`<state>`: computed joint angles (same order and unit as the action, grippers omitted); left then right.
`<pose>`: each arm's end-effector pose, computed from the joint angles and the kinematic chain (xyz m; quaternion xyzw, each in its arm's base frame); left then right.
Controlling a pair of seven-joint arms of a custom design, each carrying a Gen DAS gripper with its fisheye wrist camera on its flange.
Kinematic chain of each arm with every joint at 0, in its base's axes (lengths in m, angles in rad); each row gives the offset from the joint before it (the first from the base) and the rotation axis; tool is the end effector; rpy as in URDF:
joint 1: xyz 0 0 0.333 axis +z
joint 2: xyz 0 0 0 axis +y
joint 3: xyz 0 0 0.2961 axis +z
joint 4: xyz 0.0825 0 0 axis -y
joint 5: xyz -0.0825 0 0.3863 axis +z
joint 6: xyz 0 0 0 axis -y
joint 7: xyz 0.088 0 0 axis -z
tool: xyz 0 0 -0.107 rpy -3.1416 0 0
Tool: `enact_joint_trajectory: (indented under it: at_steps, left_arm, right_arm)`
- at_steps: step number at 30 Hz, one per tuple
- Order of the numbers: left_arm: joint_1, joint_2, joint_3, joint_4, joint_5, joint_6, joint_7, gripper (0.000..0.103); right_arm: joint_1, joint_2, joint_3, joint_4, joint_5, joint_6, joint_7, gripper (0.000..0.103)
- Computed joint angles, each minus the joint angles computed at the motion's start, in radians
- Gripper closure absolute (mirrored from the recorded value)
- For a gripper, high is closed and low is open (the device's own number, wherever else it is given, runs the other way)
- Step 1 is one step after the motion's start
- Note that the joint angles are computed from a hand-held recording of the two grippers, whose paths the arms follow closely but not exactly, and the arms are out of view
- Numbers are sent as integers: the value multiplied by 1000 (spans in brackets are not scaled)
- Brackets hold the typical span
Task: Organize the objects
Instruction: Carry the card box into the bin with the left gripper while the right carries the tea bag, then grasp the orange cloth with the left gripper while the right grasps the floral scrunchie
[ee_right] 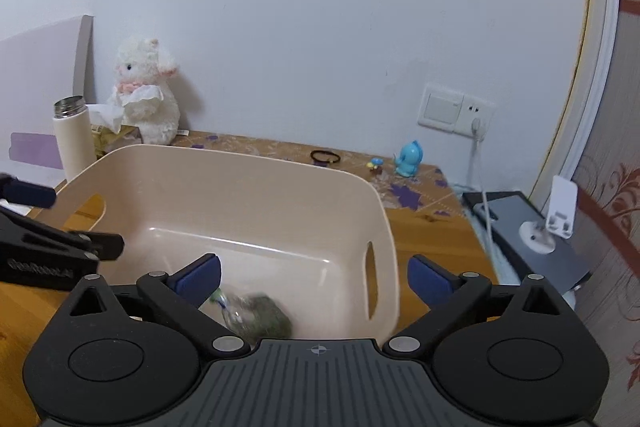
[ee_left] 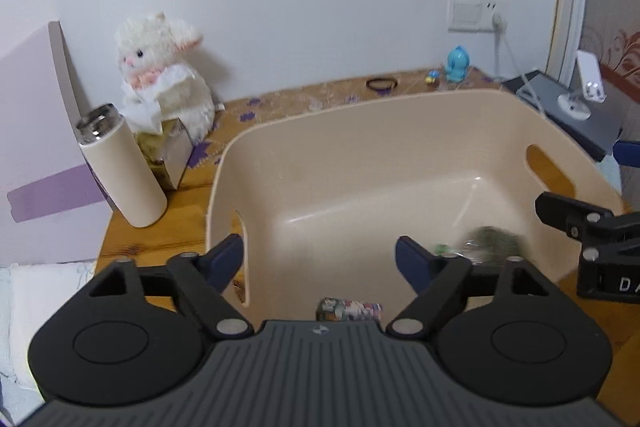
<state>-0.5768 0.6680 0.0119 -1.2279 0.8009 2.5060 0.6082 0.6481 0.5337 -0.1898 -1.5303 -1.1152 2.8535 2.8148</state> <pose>0.6489 -0.4207 0.4298 -0.6020 0.6785 -0.2692 0.3237 0.6153 0.3856 0.3970 -0.6919 0.5355 -0.3472 0.3377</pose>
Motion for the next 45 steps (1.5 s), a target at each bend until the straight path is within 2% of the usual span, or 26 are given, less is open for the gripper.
enact_joint_trajectory:
  at_steps: [4, 6, 10, 14, 18, 24, 32, 34, 36, 38, 39, 41, 42, 43, 44, 45]
  left_arm:
    - [-13, -101, 11, -135, 63, 43, -80, 14]
    - [-9, -142, 3, -191, 92, 51, -111, 14]
    - [10, -233, -24, -319, 151, 70, -184, 14]
    - [53, -309, -72, -445, 170, 99, -227, 13]
    - [91, -363, -110, -544, 163, 114, -249, 13]
    - [139, -404, -151, -658, 107, 162, -232, 13]
    - [157, -365, -158, -689, 27, 212, -164, 13]
    - [157, -347, -153, -684, -1, 231, -154, 14]
    - [156, -334, -145, -686, -22, 269, -143, 18]
    - [155, -323, -142, -682, -51, 286, -115, 36]
    - [152, -317, -140, -676, -63, 284, -99, 38]
    - [135, -315, -123, -674, -50, 294, -95, 52]
    - [135, -315, -121, -677, -54, 310, -87, 57]
    - [139, -314, -123, -680, -67, 328, -72, 71]
    - [149, -311, -132, -684, -93, 349, -44, 82]
    - [156, -309, -140, -688, -121, 364, -17, 84]
  right_arm:
    - [34, -92, -23, -105, -131, -3, 114, 0]
    - [32, -132, -13, -152, -190, -6, 164, 0]
    - [2, -192, 31, -228, -242, 3, 207, 0]
    - [-39, -220, 93, -283, -228, -18, 171, 0]
    - [-84, -229, 152, -329, -181, -8, 109, 0]
    - [-109, -212, 189, -368, -53, 29, 3, 0]
    - [-104, -144, 197, -360, 193, 99, -210, 0]
    - [-95, -122, 193, -346, 240, 100, -250, 5]
    - [-96, -97, 199, -331, 300, 102, -303, 11]
    - [-109, -72, 219, -318, 375, 106, -369, 17]
    - [-109, -68, 218, -318, 398, 114, -389, 22]
    - [-107, -60, 218, -320, 442, 133, -425, 28]
    - [-100, -58, 212, -321, 456, 141, -436, 35]
    - [-97, -56, 210, -324, 472, 152, -453, 44]
    - [-84, -57, 196, -326, 479, 161, -457, 47]
    - [-70, -58, 183, -328, 485, 165, -463, 57]
